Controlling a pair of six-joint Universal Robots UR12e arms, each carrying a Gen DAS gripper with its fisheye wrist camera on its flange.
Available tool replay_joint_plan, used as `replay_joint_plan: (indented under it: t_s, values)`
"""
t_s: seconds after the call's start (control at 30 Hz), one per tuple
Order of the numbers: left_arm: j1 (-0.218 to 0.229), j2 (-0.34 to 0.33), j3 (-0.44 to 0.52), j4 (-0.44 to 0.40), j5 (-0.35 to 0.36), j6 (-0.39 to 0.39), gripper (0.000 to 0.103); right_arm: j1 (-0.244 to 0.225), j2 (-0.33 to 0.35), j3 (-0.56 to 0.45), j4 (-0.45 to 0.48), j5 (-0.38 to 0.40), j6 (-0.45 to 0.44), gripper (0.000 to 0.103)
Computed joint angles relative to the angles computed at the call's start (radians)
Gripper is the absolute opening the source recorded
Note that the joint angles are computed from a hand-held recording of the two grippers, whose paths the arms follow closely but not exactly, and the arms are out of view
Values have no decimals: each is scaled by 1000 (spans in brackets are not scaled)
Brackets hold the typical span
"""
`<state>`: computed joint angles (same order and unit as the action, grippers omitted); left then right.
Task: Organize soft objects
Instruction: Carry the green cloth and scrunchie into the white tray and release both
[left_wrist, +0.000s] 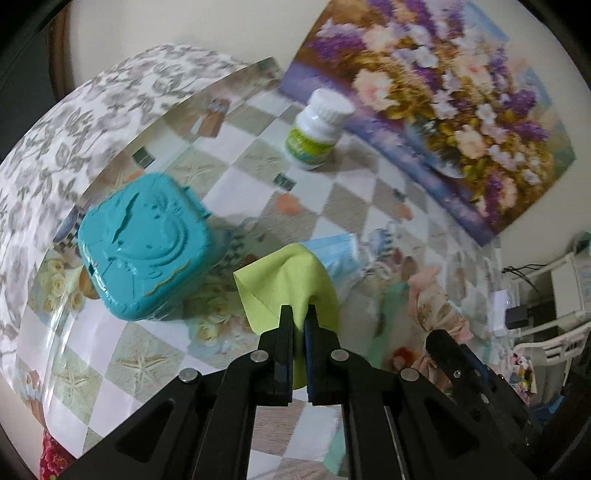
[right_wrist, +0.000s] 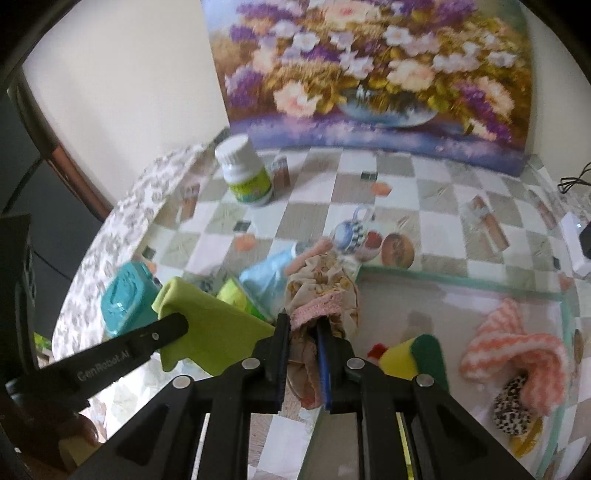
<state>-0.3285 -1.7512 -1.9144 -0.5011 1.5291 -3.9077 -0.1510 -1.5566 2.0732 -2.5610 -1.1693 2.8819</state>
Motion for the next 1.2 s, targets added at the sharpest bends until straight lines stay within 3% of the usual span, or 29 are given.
replay_joint_plan:
  t_s: [0.43, 0.67, 0.93, 1.07, 1.2]
  values:
    - [-36, 48, -4, 187, 24, 89, 4, -77, -74, 14, -98, 70, 65, 15]
    - [-69, 55, 9, 242, 9, 156, 4, -139, -121, 28, -168, 50, 122, 15]
    - [-110, 27, 43, 195, -19, 216, 4, -226, -165, 54, -204, 9, 181, 15]
    - [-121, 9, 58, 139, -25, 227, 4, -253, -171, 58, -183, -18, 196, 15]
    - [-121, -9, 69, 68, -84, 231, 4, -268, -165, 61, -136, -30, 175, 15]
